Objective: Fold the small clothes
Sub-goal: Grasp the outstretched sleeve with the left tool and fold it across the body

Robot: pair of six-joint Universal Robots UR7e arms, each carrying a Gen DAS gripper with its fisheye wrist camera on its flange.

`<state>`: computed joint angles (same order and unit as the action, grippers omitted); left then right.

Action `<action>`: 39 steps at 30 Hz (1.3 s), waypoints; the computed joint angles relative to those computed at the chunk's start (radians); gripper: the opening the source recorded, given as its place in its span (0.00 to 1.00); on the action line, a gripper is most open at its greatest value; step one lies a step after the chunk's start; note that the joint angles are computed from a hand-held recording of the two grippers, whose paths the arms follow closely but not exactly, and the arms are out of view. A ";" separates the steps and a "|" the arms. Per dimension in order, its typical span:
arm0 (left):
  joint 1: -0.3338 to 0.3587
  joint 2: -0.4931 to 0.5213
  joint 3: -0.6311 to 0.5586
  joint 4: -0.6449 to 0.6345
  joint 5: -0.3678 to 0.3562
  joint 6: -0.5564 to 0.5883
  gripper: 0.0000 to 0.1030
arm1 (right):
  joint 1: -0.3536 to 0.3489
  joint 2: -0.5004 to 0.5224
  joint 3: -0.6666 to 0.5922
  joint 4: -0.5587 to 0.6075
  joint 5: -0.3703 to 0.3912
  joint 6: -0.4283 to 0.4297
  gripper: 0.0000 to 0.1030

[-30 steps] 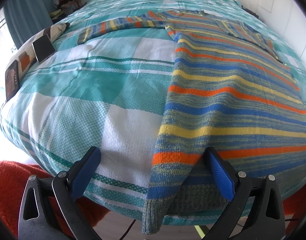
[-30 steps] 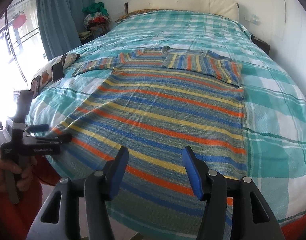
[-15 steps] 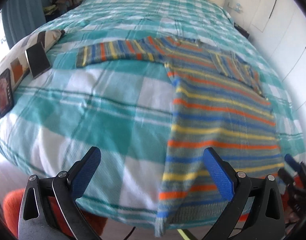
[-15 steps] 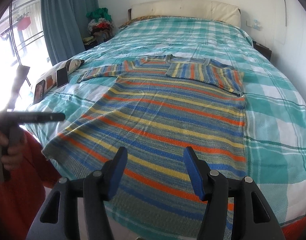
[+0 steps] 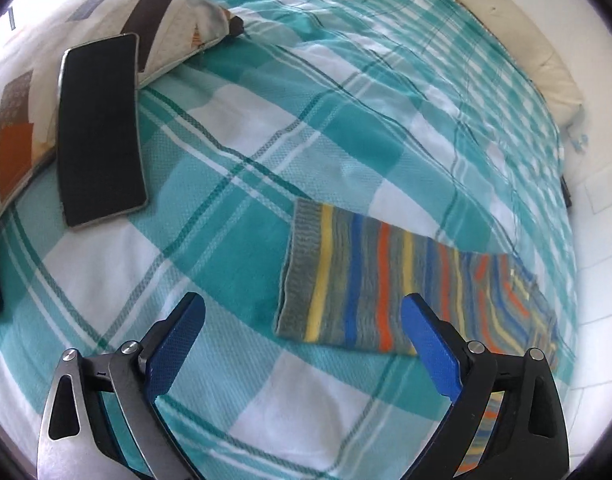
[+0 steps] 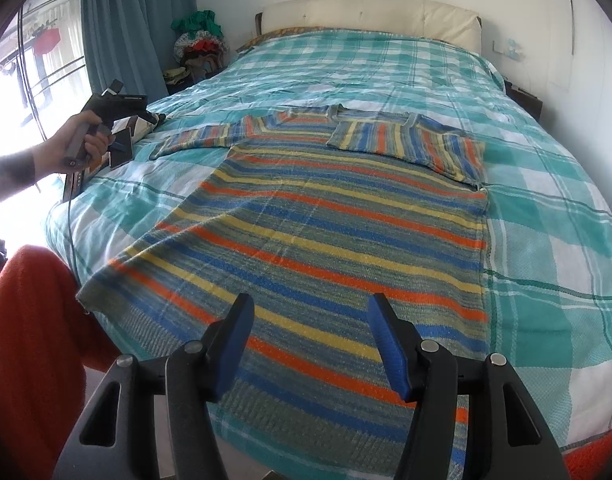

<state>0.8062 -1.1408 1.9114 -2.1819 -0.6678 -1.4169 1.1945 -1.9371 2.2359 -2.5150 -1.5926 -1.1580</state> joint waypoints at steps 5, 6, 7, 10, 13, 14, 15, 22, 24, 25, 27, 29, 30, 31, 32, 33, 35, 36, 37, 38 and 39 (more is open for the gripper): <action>0.067 0.084 -0.068 -0.042 -0.032 0.116 0.72 | 0.006 0.021 0.004 -0.003 -0.044 0.000 0.58; 0.068 0.099 -0.084 -0.021 -0.017 0.118 0.42 | 0.007 0.024 0.005 -0.003 -0.051 -0.001 0.58; 0.063 0.118 -0.109 0.041 0.013 0.100 0.15 | 0.008 0.026 0.006 0.000 -0.055 -0.003 0.58; 0.036 0.141 -0.163 0.100 0.050 0.090 0.04 | 0.005 0.021 0.004 0.014 -0.039 -0.008 0.58; -0.027 0.202 -0.287 0.167 0.098 0.190 0.04 | -0.001 0.013 0.001 0.038 -0.012 -0.012 0.58; -0.050 0.235 -0.339 0.174 0.103 0.252 0.04 | -0.004 0.011 -0.001 0.049 -0.004 -0.012 0.58; -0.072 0.273 -0.396 0.174 0.100 0.318 0.04 | -0.006 0.011 -0.004 0.060 0.001 -0.012 0.58; -0.144 0.598 -0.787 0.064 -0.019 0.734 0.04 | -0.017 -0.015 -0.005 0.119 0.040 -0.027 0.58; -0.139 0.702 -0.894 0.057 -0.077 0.817 0.07 | -0.022 -0.029 0.003 0.118 0.050 -0.042 0.58; -0.131 0.740 -0.944 0.084 -0.115 0.830 0.11 | -0.023 -0.029 0.003 0.117 0.051 -0.045 0.58; -0.118 0.818 -1.042 0.223 -0.147 0.775 0.48 | -0.027 -0.035 0.002 0.123 0.051 -0.046 0.58; -0.123 0.817 -1.015 0.237 -0.123 0.711 0.58 | -0.034 -0.044 0.000 0.130 0.059 -0.047 0.58; -0.120 0.790 -0.959 0.182 -0.117 0.704 0.58 | -0.040 -0.049 -0.003 0.137 0.065 -0.048 0.58; -0.116 0.765 -0.915 0.152 -0.114 0.679 0.58 | -0.046 -0.054 -0.005 0.142 0.072 -0.049 0.58; -0.108 0.723 -0.847 0.124 -0.099 0.623 0.58 | -0.050 -0.055 -0.007 0.145 0.076 -0.050 0.58; -0.104 0.710 -0.819 0.120 -0.079 0.574 0.58 | -0.054 -0.054 -0.010 0.149 0.077 -0.052 0.58; -0.089 0.656 -0.719 0.117 -0.066 0.486 0.58 | -0.053 -0.042 -0.018 0.151 0.070 -0.044 0.58; -0.078 0.636 -0.683 0.171 -0.075 0.435 0.56 | -0.051 -0.036 -0.023 0.155 0.066 -0.038 0.58; -0.065 0.627 -0.664 0.261 -0.087 0.377 0.53 | -0.050 -0.031 -0.027 0.156 0.061 -0.032 0.58; -0.055 0.611 -0.628 0.309 -0.092 0.346 0.47 | -0.049 -0.029 -0.028 0.157 0.060 -0.028 0.58; -0.059 0.573 -0.562 0.314 -0.082 0.319 0.55 | -0.051 -0.032 -0.028 0.157 0.062 -0.027 0.58</action>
<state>0.7472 -0.5678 1.3493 -1.8677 -0.7501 -1.0978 1.1433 -1.9688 2.2077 -2.3579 -1.5301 -1.1851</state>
